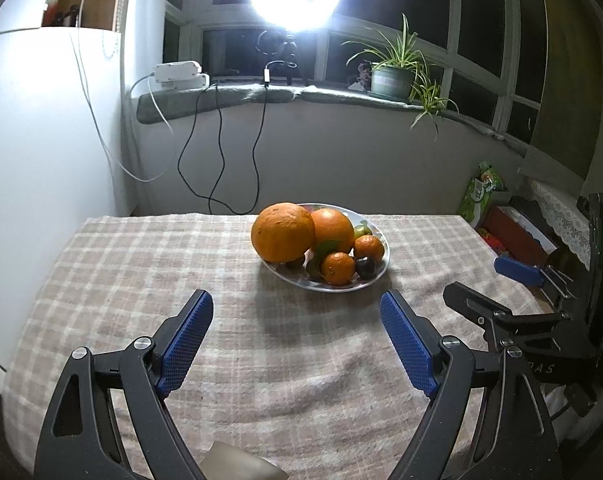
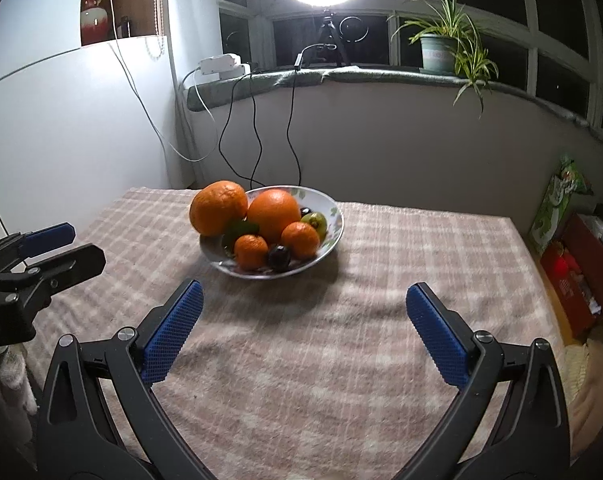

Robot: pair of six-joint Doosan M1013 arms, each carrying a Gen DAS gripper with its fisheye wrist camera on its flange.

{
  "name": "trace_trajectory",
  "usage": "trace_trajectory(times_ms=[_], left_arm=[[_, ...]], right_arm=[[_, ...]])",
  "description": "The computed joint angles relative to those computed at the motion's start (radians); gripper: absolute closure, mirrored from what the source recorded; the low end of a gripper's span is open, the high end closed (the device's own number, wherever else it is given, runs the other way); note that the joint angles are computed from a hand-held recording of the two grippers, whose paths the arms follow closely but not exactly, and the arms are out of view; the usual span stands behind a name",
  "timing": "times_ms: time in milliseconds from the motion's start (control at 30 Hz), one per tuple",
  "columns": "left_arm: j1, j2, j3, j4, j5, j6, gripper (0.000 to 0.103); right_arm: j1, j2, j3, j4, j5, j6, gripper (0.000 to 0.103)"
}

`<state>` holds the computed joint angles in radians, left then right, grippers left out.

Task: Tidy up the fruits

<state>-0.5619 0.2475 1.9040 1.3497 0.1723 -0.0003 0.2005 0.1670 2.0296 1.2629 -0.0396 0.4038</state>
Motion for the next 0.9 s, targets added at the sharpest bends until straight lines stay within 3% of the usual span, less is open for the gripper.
trace_trajectory(times_ms=[267,333,500,633,900], left_arm=[[-0.002,-0.002,0.005,0.017,0.007,-0.023,0.017],[-0.001,-0.003,0.005,0.022,0.005,-0.028,0.017],[-0.003,-0.007,0.008,0.043,0.004,-0.047,0.017],[-0.003,-0.009,0.01,0.061,0.003,-0.065,0.017],[-0.004,-0.01,0.012,0.084,0.008,-0.089,0.017]], right_arm=[[0.003,-0.001,0.005,-0.037,0.004,0.055,0.0],[0.003,0.0,0.005,-0.129,0.008,0.148,0.0],[0.007,-0.003,0.007,-0.205,0.006,0.225,0.0],[0.01,-0.004,0.008,-0.127,0.003,0.146,0.0],[0.01,-0.004,0.009,-0.166,0.003,0.185,0.0]])
